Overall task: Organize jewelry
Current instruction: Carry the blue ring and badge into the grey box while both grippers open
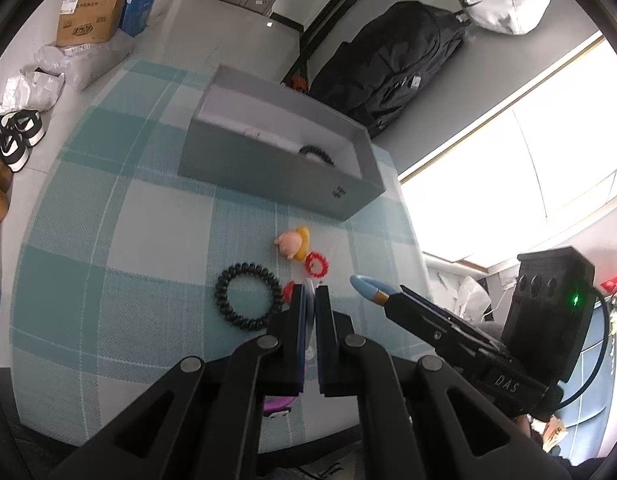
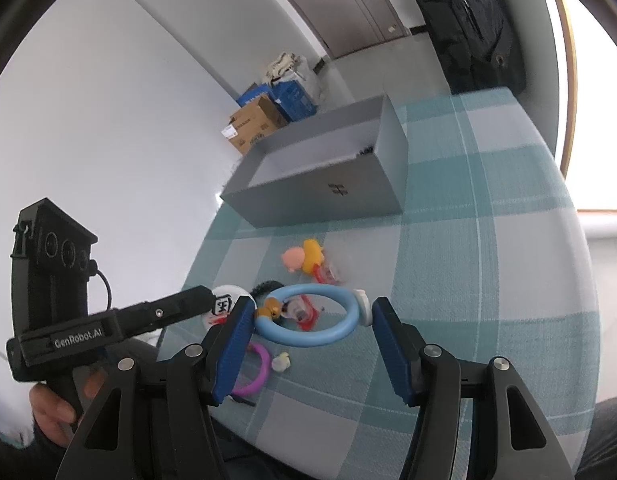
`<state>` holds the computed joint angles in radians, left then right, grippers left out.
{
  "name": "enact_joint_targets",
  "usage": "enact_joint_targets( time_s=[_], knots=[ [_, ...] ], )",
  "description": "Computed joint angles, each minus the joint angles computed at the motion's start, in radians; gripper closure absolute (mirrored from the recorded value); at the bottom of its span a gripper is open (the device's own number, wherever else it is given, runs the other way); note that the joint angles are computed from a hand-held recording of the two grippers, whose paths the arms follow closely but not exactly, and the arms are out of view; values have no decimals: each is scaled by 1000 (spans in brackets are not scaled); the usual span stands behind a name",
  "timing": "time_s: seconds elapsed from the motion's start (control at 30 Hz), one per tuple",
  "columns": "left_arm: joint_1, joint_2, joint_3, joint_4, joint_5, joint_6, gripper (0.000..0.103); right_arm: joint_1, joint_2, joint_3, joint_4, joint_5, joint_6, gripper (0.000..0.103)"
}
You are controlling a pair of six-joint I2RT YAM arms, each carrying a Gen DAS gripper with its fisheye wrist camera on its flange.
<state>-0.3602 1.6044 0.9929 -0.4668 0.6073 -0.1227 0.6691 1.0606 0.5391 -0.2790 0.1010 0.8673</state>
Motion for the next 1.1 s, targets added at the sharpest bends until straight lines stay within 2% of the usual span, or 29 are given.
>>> enact_joint_targets(
  time_s=[0.17,0.37,0.8,1.1],
  knots=[
    [9,-12,49,7,4,-16,103,-36,-41,45,-38,-1,-50,43],
    [5,52,174,-6,23,-40,103,-142,-2,159,-88,-55,-154,44],
    [-14,254,444,-30,26,-78,103,-317,233,394,-56,-189,-332,44],
    [-14,352,517,-85,-15,-41,103,-388,426,464,7,-274,-374,44]
  ],
)
